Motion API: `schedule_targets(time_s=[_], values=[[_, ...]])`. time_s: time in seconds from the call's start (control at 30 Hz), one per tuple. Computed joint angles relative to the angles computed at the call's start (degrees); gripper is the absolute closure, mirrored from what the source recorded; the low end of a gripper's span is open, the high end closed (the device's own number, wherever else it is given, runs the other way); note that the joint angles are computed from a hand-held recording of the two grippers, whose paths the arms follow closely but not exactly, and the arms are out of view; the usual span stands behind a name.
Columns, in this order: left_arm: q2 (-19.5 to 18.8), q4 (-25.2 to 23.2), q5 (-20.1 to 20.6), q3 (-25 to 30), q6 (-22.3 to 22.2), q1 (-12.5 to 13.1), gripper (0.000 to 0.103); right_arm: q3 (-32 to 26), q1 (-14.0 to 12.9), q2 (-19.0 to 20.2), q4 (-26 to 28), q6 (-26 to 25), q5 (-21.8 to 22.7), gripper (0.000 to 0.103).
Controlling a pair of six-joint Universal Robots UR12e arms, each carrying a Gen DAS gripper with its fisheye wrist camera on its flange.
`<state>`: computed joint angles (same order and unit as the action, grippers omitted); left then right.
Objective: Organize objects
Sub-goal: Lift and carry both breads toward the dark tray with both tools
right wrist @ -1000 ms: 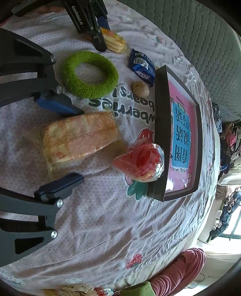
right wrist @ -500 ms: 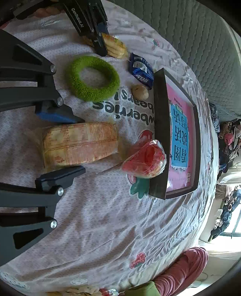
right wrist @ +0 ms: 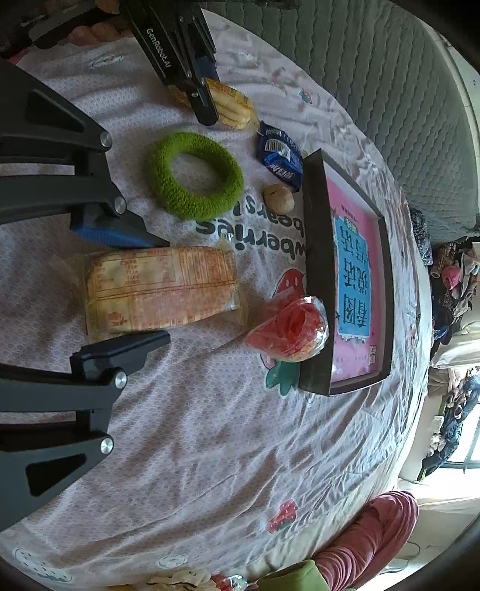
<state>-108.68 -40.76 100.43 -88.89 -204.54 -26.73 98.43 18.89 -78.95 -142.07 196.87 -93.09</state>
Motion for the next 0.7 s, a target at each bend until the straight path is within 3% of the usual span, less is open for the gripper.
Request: schedule_targets(time_s=[0.7], values=[[2.8, 0.6, 4.0, -0.6, -1.5, -2.0, 0.064, -0.6, 2.3, -2.3, -1.1, 0.6, -1.8, 0.061]])
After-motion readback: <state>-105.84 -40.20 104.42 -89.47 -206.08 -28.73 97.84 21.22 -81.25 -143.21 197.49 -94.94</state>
